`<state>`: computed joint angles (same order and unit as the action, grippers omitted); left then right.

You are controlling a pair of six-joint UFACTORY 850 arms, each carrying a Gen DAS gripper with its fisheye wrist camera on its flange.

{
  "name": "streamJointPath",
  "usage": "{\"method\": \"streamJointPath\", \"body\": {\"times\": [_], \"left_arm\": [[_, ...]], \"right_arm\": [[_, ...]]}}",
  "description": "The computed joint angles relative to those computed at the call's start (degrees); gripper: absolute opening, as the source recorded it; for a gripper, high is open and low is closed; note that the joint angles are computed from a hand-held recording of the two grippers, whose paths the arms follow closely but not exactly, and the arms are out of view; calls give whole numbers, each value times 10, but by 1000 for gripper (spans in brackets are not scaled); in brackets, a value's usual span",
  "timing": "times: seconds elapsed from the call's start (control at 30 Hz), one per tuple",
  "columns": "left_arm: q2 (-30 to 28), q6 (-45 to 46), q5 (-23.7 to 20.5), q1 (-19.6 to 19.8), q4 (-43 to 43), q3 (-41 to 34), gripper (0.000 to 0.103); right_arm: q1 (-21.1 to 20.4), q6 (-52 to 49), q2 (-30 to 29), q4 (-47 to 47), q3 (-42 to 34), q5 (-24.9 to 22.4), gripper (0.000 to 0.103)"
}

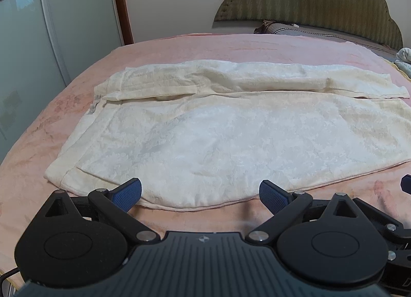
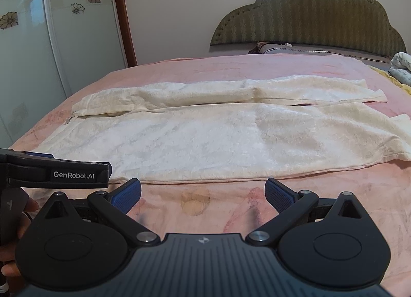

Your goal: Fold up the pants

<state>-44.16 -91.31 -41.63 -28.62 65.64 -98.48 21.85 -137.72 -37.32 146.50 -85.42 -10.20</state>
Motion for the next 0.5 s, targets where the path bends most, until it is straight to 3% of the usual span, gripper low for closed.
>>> {"method": "streamJointPath", "body": {"times": [0.5], "left_arm": [[-1, 4, 8, 2, 0, 1, 99]], "right_arm": [[-1, -11, -1, 8, 2, -10, 103]]}}
